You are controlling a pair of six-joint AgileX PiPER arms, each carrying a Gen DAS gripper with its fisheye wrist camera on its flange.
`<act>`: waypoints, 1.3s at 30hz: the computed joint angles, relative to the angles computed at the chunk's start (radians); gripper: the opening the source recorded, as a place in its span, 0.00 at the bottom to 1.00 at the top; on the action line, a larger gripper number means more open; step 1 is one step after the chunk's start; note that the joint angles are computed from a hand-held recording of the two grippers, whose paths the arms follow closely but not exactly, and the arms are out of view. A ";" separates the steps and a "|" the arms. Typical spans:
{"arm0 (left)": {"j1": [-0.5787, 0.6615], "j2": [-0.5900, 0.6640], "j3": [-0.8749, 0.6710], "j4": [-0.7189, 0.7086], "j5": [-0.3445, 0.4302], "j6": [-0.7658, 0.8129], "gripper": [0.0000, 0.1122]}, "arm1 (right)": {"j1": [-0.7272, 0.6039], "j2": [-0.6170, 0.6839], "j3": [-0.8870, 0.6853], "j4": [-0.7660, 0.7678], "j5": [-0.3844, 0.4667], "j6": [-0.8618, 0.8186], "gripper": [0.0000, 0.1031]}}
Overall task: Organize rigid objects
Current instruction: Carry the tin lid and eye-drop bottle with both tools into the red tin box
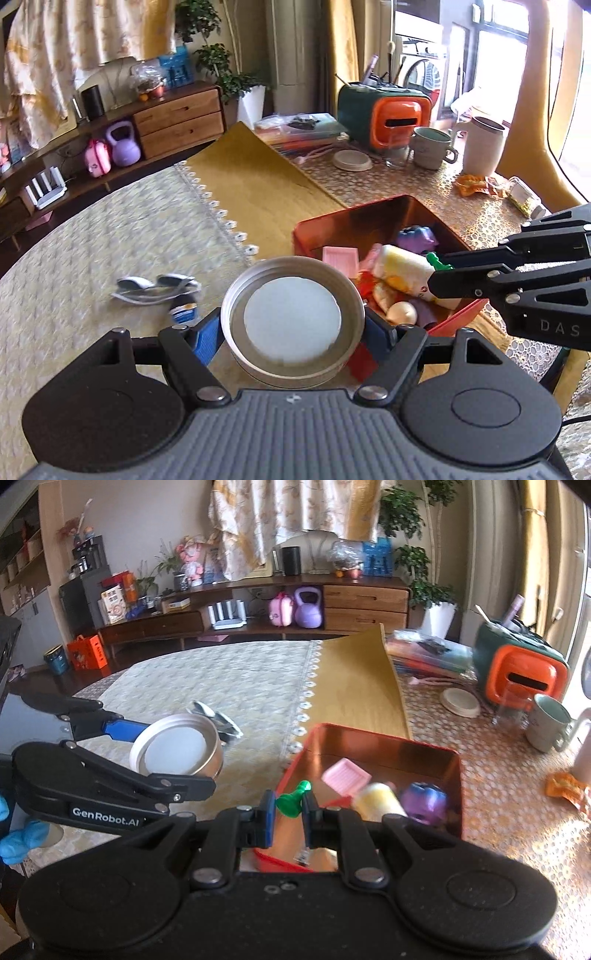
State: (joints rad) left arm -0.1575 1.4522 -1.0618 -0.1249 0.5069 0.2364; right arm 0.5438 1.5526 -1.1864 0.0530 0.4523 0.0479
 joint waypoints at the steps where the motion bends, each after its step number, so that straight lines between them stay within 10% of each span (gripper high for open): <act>1: -0.014 0.011 -0.009 0.015 -0.001 -0.019 0.69 | -0.013 -0.008 0.012 0.012 -0.003 -0.015 0.13; 19: -0.152 0.321 -0.287 0.212 -0.003 -0.284 0.69 | -0.179 0.031 0.085 0.302 -0.021 -0.331 0.13; 39: -0.149 0.621 -0.626 0.080 0.113 -0.216 0.69 | -0.191 0.189 -0.014 0.355 0.020 -0.396 0.13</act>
State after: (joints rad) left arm -0.3067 2.0734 -1.6875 -0.0446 0.6195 0.0201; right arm 0.3532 1.7418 -1.2003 0.4075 0.4720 -0.3486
